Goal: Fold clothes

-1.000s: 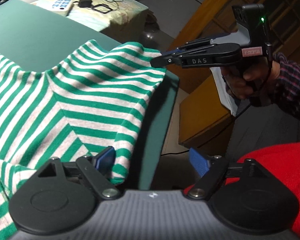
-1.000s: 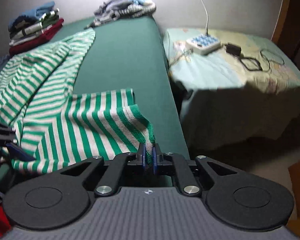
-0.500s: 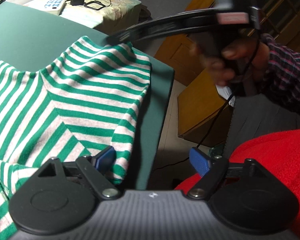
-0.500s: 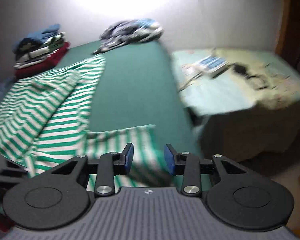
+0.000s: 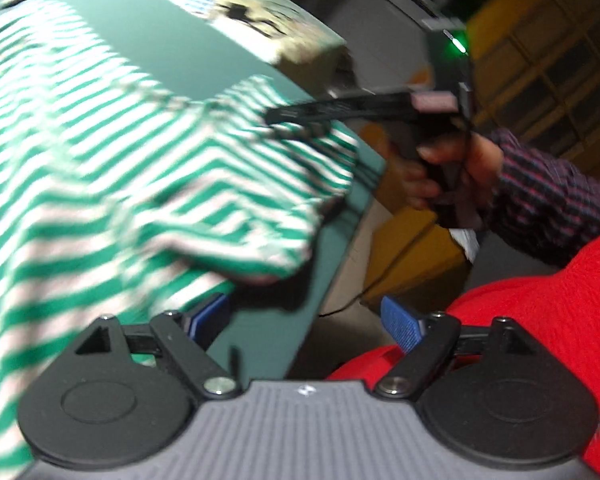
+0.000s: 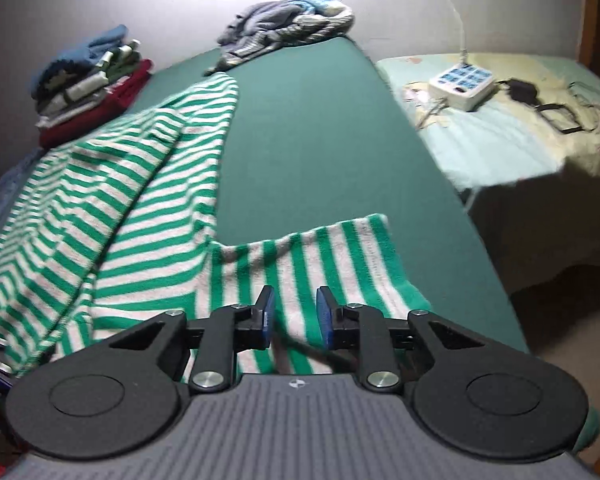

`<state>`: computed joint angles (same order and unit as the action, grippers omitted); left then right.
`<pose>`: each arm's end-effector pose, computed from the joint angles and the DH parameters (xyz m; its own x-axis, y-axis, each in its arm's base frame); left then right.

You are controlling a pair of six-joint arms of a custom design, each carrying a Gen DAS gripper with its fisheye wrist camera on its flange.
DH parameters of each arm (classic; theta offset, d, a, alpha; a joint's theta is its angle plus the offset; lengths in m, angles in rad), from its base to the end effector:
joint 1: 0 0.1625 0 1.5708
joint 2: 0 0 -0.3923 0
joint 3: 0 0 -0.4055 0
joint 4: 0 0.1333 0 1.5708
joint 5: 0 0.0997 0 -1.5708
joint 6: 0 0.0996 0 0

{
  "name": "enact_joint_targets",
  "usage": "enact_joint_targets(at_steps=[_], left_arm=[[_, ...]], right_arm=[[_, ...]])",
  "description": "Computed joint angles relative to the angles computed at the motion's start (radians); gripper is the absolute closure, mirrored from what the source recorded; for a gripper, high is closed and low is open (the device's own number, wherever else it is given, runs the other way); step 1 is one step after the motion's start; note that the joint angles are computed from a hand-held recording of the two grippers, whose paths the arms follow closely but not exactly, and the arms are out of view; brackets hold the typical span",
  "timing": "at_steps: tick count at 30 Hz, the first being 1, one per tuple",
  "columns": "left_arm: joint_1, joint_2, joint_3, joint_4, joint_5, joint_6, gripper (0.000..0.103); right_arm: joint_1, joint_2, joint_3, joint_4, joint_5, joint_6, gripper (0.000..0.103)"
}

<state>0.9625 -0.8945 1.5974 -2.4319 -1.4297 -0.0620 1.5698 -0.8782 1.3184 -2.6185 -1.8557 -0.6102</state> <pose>-0.2614 -0.6331 0.1247 -0.8585 0.4964 -0.1288 0.5121 0.8427 -0.1658 0.1046 -0.7539 0.2700 -0.7868 -0.3382 0.5162 -0.5492 0.7654 -0.3356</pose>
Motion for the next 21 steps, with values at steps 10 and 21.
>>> enact_joint_targets(at_steps=[10, 21], left_arm=[[0.047, -0.174, 0.167, -0.105, 0.055, -0.072, 0.01], [0.089, -0.272, 0.256, -0.117, -0.024, -0.045, 0.01]], right_arm=[[0.028, -0.054, 0.003, 0.47, 0.193, 0.099, 0.079], [0.1, -0.062, -0.011, 0.562, 0.0, 0.048, 0.076]])
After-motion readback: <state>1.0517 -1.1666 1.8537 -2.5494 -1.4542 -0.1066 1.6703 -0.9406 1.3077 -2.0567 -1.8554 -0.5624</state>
